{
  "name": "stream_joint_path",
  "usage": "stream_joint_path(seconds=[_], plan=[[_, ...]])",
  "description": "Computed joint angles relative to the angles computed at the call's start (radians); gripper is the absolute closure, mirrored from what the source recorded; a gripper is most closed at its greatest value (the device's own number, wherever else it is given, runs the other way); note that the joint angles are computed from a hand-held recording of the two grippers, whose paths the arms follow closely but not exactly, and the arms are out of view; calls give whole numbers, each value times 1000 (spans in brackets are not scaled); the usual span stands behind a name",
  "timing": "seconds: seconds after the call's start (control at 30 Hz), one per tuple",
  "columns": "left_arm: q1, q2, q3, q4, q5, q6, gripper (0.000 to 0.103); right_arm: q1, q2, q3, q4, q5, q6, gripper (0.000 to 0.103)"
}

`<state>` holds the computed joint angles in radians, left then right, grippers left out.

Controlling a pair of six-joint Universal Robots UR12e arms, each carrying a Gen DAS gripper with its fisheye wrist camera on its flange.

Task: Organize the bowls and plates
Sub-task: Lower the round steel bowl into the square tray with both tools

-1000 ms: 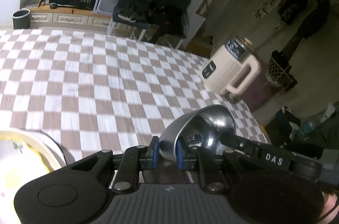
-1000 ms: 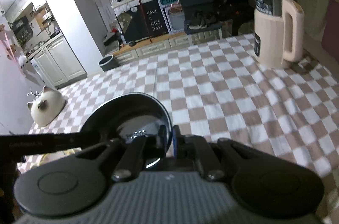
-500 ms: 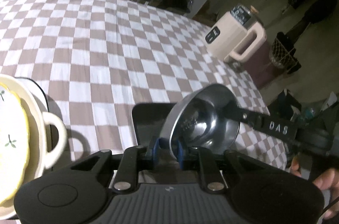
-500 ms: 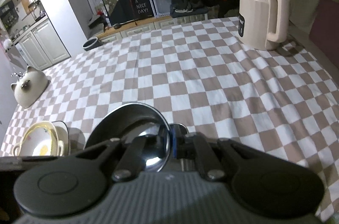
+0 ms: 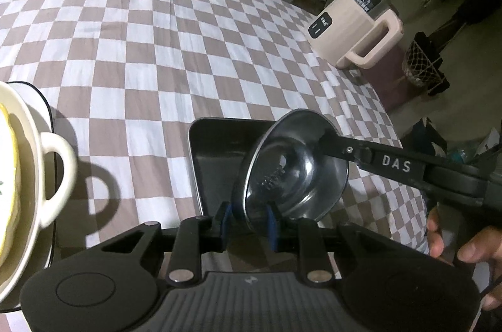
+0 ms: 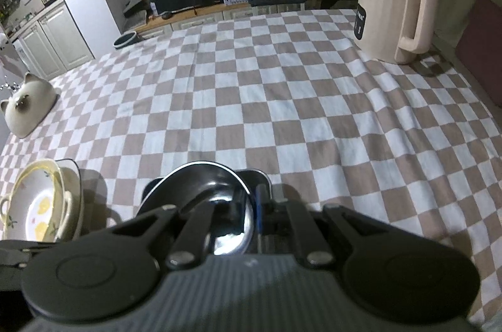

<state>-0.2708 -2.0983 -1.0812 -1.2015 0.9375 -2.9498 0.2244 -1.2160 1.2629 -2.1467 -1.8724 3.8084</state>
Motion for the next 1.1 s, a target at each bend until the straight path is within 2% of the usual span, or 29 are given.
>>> stream_joint_path(seconds=[0.33,0.5,0.77,0.97,1.1], plan=[[-1,-8,13,-16,7,-2,78,-3,30,-38,67,-3,-43,93],[-3,-13,17,-28,15,2,78,-16,36,-41,54,42,-26,90],[-5,-22,28,-41,13,-7,78,-26,59,-66,102,59,-29,90],[-3,-20,24,-34,9,3,78,-39,60,-52,76,91,0,86],[-2,-20,24,-36,5,6,78,-38,66,-55,74,84,-14,85]])
